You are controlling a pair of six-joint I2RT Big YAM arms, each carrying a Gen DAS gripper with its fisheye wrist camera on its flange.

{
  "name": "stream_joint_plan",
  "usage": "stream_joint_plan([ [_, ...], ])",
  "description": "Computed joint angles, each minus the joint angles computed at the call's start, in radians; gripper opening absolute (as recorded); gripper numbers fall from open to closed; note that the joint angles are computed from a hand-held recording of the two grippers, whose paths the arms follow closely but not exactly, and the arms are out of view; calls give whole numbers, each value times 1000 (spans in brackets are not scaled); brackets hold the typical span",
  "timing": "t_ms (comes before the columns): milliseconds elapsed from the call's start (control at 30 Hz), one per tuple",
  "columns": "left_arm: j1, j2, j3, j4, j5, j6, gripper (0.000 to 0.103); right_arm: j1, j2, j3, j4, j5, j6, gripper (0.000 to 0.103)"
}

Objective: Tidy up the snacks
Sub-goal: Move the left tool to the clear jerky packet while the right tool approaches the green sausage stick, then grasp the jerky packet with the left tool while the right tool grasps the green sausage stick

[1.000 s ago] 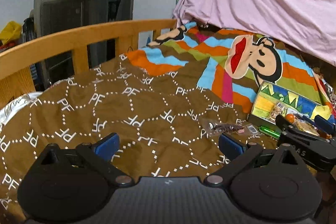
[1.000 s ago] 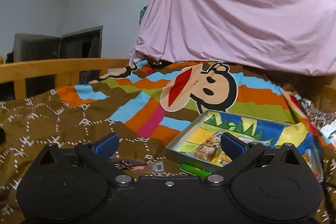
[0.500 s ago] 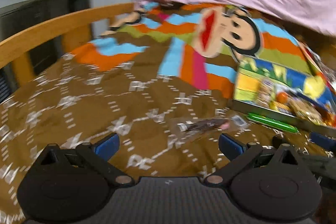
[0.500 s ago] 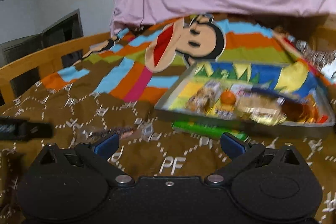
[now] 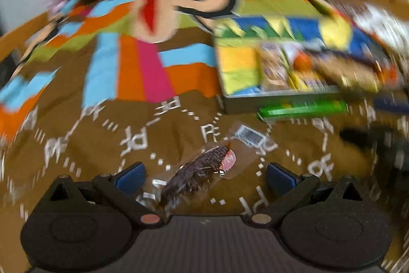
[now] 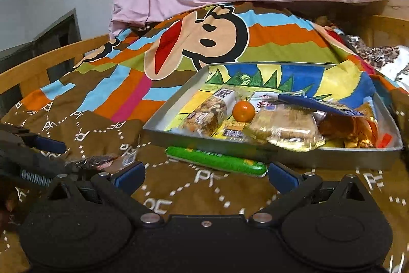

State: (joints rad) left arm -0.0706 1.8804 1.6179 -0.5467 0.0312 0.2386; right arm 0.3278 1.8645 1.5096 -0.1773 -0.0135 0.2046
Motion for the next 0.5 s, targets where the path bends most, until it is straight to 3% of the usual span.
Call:
stream_joint_plan([
  [67, 10, 31, 48, -52, 47, 88, 102, -22, 19, 26, -19, -51, 22, 102],
  [133, 21, 59, 99, -114, 94, 118, 102, -42, 43, 50, -31, -105, 47, 102],
  [300, 50, 150, 258, -317, 197, 116, 102, -73, 135, 164, -120, -184, 112, 102],
  [400, 54, 183, 322, -389, 214, 117, 102, -89, 147, 163, -84, -254, 144, 103],
  [500, 52, 214, 386, -459, 216, 116, 102, -102, 149, 168, -83, -389, 129, 102],
])
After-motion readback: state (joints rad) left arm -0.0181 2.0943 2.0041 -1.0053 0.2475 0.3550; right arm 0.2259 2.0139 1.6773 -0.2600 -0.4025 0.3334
